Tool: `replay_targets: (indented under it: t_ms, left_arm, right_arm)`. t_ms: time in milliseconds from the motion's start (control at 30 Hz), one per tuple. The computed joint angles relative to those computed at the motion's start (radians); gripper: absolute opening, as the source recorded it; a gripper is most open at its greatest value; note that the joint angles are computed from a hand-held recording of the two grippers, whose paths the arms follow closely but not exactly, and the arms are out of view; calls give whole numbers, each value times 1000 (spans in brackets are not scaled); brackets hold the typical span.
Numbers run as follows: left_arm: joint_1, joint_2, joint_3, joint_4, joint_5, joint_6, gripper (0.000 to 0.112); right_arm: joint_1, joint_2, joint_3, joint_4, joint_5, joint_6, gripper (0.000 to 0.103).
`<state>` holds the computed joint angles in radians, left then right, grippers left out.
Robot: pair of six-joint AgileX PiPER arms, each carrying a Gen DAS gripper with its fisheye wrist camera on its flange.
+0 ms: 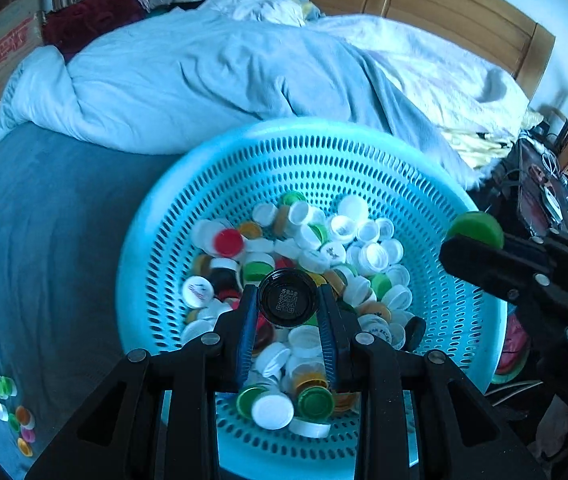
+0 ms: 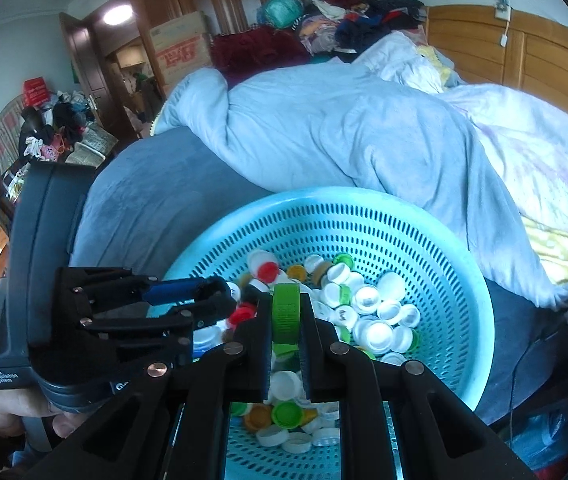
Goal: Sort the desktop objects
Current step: 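Carry both caps over the blue basket and open both tools to drop them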
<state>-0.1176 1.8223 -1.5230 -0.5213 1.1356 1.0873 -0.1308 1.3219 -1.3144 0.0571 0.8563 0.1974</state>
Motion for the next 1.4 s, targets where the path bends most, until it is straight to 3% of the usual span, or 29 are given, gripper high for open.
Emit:
replay_targets:
  t_ms: [333,1400]
  left_arm:
    - [-38,7,28,26,-35,-24,24]
    - [-37,38,13,24,-36,-31,24]
  right_arm:
    - [-37,-2,49,51,-28,-46,13]
    - [-23,25,68,61,-51,-48,13]
